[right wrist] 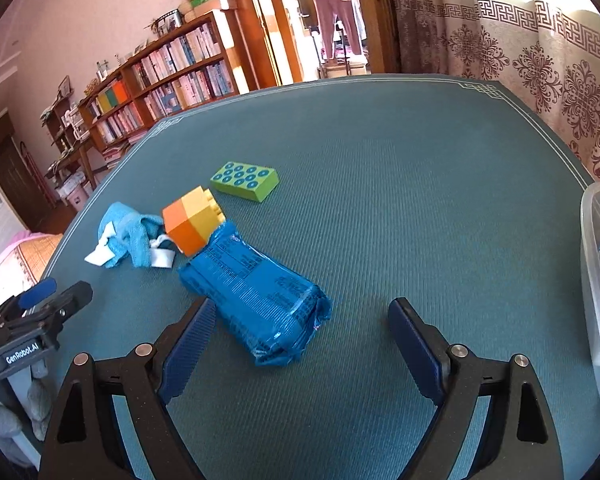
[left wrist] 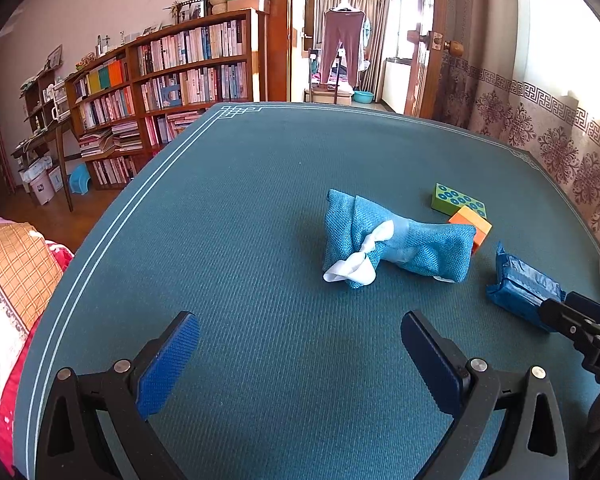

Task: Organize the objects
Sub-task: 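Close the right tool on the blue packet and lift it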

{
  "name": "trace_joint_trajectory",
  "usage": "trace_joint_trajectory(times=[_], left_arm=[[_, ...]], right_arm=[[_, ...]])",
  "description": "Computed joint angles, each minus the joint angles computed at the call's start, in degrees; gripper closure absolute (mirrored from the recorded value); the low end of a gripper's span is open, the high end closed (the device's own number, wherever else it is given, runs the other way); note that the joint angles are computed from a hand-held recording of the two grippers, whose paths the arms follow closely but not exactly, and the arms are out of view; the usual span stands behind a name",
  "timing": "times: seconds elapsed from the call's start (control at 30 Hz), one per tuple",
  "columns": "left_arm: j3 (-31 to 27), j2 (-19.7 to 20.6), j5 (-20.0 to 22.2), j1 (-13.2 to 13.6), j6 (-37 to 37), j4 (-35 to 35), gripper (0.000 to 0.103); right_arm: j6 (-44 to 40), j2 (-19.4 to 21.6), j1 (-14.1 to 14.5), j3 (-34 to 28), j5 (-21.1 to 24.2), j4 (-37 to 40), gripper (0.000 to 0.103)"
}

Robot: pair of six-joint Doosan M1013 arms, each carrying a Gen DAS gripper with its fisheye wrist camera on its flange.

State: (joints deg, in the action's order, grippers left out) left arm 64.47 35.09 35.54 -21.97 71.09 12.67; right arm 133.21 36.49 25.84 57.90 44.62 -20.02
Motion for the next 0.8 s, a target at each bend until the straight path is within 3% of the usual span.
trace_joint_trajectory(times=[0.17,0.33,0.63,0.73,0.8], left_arm=[[0.0,0.0,0.0,0.0,0.1,-0.1,0.000],[0.1,0.0,0.0,0.1,0.5,-0.3,0.000],[-0.2,0.2,0.4,0.0,0.9,-0.6,0.000],[-0.4,0.3,0.8,-0.1,0.9,-0.5,0.000],[-0.7,0.5,1.2,0.0,1.5,-1.0,0.000]], right_arm=[[-2.0,-1.1,-0.2,1.8,-2.7,1.0,0.014],[-9.1,-1.2,-0.5,1.7,-5.1,3.8,0.014],[-26.0,2.2,-1.3,-4.2,-3.4,13.3,0.015],[-30.4,3.0,-1.0,-5.5,-1.5,15.2,0.026],[-31.6,3.4,-0.7,-5.8,-0.2,14.8,0.039]])
